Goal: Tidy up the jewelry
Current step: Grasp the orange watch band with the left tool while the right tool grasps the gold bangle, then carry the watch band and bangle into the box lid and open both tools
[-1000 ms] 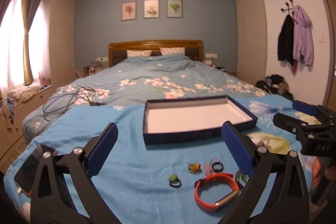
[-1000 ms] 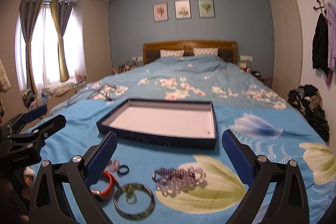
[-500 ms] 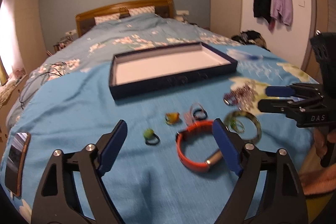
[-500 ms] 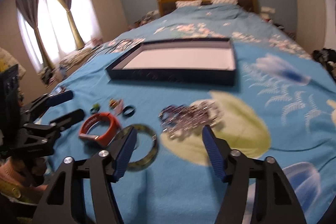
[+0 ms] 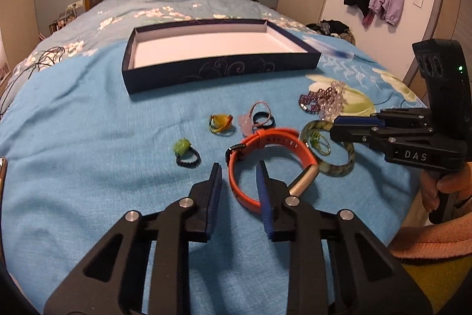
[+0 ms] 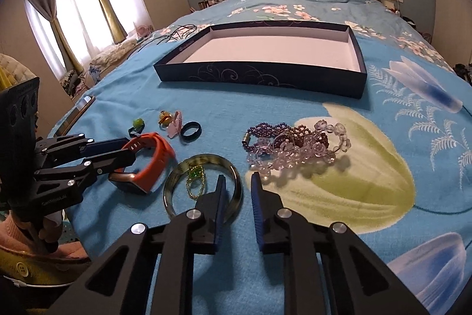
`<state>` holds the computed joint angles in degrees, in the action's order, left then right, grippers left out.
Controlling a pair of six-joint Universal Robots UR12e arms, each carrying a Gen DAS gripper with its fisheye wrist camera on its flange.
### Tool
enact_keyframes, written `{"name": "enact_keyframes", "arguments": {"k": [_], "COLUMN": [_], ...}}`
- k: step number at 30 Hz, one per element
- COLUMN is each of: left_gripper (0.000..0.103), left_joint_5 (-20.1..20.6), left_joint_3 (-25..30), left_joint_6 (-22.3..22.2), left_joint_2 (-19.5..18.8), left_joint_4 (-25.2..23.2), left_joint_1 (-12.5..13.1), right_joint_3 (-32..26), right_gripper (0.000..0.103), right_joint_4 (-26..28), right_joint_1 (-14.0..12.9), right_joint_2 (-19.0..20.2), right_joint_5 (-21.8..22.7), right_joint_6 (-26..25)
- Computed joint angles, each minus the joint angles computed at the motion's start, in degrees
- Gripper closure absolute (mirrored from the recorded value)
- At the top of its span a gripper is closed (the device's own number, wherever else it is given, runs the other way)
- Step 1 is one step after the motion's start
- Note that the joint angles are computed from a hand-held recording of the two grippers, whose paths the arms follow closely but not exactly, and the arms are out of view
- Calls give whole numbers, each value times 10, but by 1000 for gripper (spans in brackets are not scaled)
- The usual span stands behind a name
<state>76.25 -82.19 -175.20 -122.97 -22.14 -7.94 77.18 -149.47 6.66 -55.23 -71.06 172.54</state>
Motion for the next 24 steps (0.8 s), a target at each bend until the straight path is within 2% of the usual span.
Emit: {"name": "enact_keyframes", "arguments": {"k": [2,4,7,16,24], "left_gripper": [81,91,97,97,97], "left_joint_5": [-8,-15,-7,-22,-34], "left_joint_3": [5,9,14,15,26], "left_joint_6": [-1,-2,-1,-7,-20], "left_joint_2": [-1,-2,-4,-1,-3], "left_joint_4": [-13,-24,-25,-15,0], "left_joint_1": [2,3,1,5,13], "right_joint_3": [-4,-6,-5,-12,-42], "right_gripper": [97,97,97,97,97], "right_joint_4": [3,4,0,-36,-47], "right_joint_1": [1,-1,-6,-15,-15], "right_joint_2": [2,3,2,1,15], "right_joint_5": [-6,-2,16,60,63], "right_joint_6": [-8,-6,4,22,24]}}
